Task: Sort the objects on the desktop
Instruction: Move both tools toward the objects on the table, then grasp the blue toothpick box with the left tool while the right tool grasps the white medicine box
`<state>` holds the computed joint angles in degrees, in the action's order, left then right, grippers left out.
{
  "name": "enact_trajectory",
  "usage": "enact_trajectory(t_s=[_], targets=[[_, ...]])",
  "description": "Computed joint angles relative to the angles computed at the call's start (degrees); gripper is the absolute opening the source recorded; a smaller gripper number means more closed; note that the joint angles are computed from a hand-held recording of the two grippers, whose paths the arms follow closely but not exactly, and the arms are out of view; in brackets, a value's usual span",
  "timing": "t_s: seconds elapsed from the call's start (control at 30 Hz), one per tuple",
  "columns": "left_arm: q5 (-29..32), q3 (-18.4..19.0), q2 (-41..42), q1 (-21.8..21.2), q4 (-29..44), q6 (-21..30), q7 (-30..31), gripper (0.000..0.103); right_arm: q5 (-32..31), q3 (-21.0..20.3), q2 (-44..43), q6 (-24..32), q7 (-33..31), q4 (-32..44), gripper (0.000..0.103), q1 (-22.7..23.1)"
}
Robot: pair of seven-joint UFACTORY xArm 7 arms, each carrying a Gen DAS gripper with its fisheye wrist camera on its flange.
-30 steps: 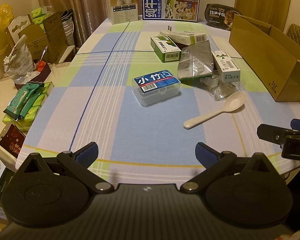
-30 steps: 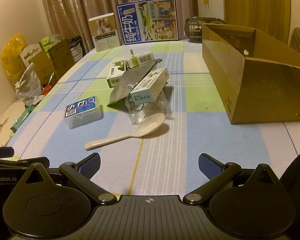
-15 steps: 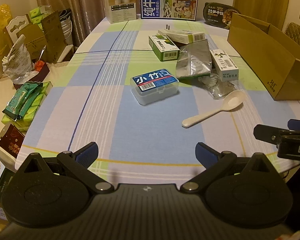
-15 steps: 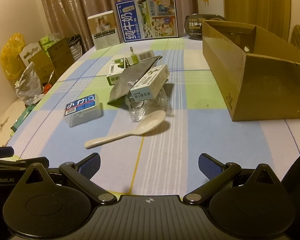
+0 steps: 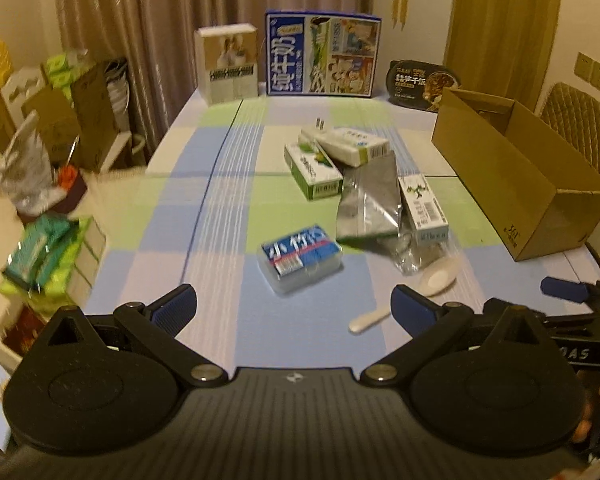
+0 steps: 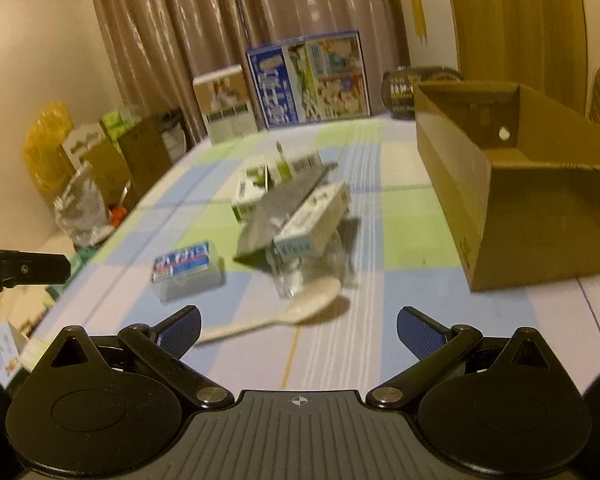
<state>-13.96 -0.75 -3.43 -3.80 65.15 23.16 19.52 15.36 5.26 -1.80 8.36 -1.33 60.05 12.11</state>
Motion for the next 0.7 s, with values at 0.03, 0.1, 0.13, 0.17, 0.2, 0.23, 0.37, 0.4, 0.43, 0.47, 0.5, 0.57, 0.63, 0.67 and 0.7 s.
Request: enact_trajectory(t_s=[0.03, 0.1, 0.13, 0.17, 0.2, 0.23, 0.37, 0.4, 0.43, 0.47, 0.5, 0.57, 0.63, 0.67, 0.7], targets=[[0.3, 0.0, 0.6, 0.0, 0.9, 0.1, 0.8, 0.102, -2.2, 0.0, 0.4, 0.0, 1.4, 0.4, 0.101, -0.3], [0.7, -0.1, 1.8, 0.0, 2.6, 0.2, 2.4, 0.102, -2.8, 0.0, 1.5, 0.6, 1.3, 1.7, 0.101, -0.5], [0.8, -0.2, 2.6, 0.0, 3.3, 0.0, 3.5, 0.102, -2.5, 0.0, 1.7, 0.9, 1.0, 2.1, 0.101, -0.6], [0.5, -0.3, 3.3, 0.0, 3.8, -0.3, 4.6, 0.102, -3.1, 0.0, 2.2, 1.6, 1.3, 2.9, 0.101, -0.7], [-0.1, -0.5, 3.9, 0.1, 4.3, -0.5, 6.0, 0.102, -3.8, 0.0, 2.4, 2.1, 1.7, 3.3, 0.101, -0.9], [-0.8, -0.6, 4.8, 0.3, 5.1, -0.4, 7.6, 0.102, -3.5, 0.1, 2.9, 2.9, 0.6, 4.2, 0.101, -1.0], [-2.9, -1.2, 9.5, 1.4, 9.0, 1.1, 13.0, 0.102, -7.2, 0.1, 5.6, 4.8, -1.7, 7.6, 0.101, -1.4], [-1.4, -1.2, 10.9, 1.6, 10.7, 2.4, 12.8, 0.102, -8.3, 0.1, 6.6, 4.8, -2.5, 8.6, 0.101, -1.5], [-1.4, -1.7, 12.4, 2.0, 12.3, 3.3, 14.5, 0.102, -8.9, 0.1, 7.4, 4.8, -3.1, 9.3, 0.101, -1.7], [-2.4, -2.5, 13.8, 2.7, 13.7, 3.7, 17.7, 0.102, -9.0, 0.3, 8.2, 5.1, -3.8, 10.1, 0.101, -1.9], [-5.0, -3.7, 14.5, 3.9, 13.7, 3.2, 22.1, 0.102, -8.5, 0.6, 9.2, 5.6, -4.9, 11.2, 0.101, -2.2], [-8.7, -5.6, 16.9, 5.4, 15.6, 3.1, 29.4, 0.102, -7.6, 1.1, 11.5, 6.5, -6.6, 13.6, 0.101, -2.8], [-9.6, -6.4, 19.6, 6.0, 17.5, 3.0, 33.5, 0.102, -6.3, 1.9, 13.7, 7.4, -8.5, 16.0, 0.101, -3.5], [-9.3, -6.6, 21.1, 6.1, 18.5, 2.6, 35.0, 0.101, -6.0, 2.1, 14.4, 7.6, -9.2, 16.8, 0.101, -3.7], [-8.8, -6.8, 22.6, 6.2, 19.4, 2.2, 36.4, 0.101, -6.6, 1.9, 15.3, 7.7, -9.2, 17.8, 0.101, -3.4]])
